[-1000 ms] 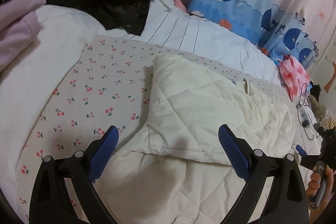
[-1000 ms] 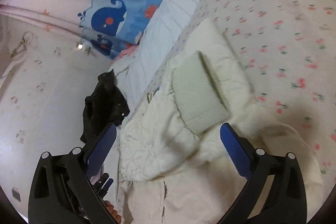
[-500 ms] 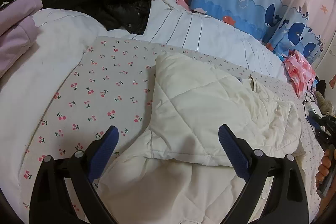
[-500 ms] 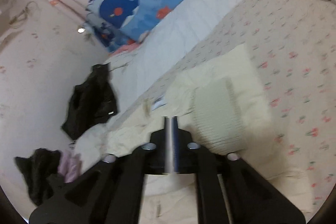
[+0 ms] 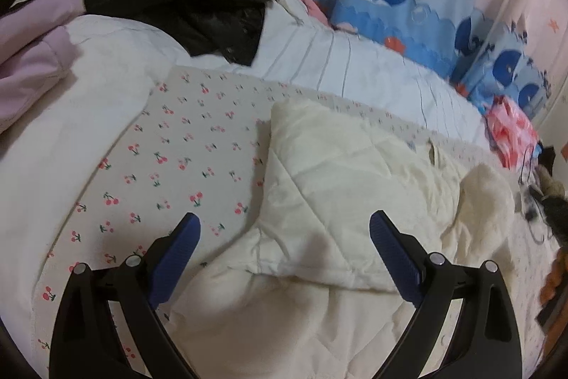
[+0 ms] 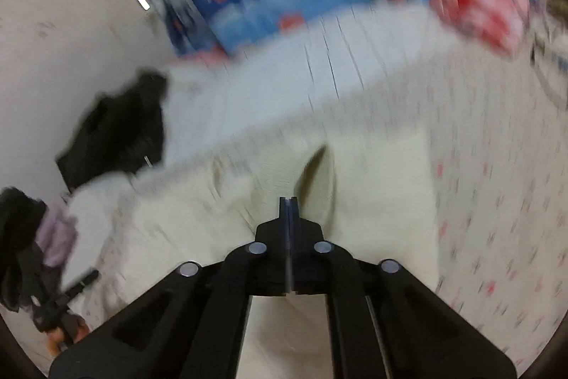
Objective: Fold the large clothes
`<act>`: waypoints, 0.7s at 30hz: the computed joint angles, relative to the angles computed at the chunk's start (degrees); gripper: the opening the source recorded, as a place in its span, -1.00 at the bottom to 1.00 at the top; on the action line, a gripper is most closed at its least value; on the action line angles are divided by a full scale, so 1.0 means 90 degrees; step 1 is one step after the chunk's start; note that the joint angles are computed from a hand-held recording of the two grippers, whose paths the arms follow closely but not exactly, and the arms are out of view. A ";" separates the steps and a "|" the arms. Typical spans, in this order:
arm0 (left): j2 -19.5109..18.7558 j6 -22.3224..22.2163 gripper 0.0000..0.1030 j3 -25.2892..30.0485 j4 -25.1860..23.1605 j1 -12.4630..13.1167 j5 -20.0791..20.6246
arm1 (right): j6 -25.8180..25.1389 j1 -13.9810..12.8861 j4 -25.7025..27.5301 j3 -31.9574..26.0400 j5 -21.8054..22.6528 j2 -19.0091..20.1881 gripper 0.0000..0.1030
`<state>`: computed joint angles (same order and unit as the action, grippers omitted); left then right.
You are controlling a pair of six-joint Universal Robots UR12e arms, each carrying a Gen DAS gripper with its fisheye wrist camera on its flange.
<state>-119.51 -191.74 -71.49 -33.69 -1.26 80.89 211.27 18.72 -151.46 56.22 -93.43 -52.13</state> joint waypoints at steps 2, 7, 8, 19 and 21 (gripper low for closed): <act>0.0012 -0.0153 0.85 -0.0047 0.0184 0.0006 0.0095 | -0.0051 0.0000 -0.0503 0.0090 -0.0287 -0.0106 -0.99; -0.0046 -0.0254 0.85 0.0041 -0.0088 0.0035 0.0020 | 0.0512 -0.0256 0.0386 0.0353 0.0125 -0.0247 -0.86; -0.0054 -0.0269 0.85 0.0051 -0.0137 0.0038 0.0001 | 0.0649 -0.0309 0.0776 0.0360 0.0366 -0.0222 -0.49; -0.0105 -0.0107 0.85 0.0123 -0.0324 -0.0014 0.0078 | -0.0515 -0.0070 0.1033 -0.0279 0.0518 0.0289 -0.86; -0.0086 -0.0143 0.85 0.0080 -0.0183 -0.0012 0.0090 | -0.0582 -0.0035 0.0534 -0.0228 0.0339 0.0205 -0.86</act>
<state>-120.29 -193.03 -70.78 -35.34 -1.37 81.71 206.03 18.41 -146.65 54.17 -90.39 -50.29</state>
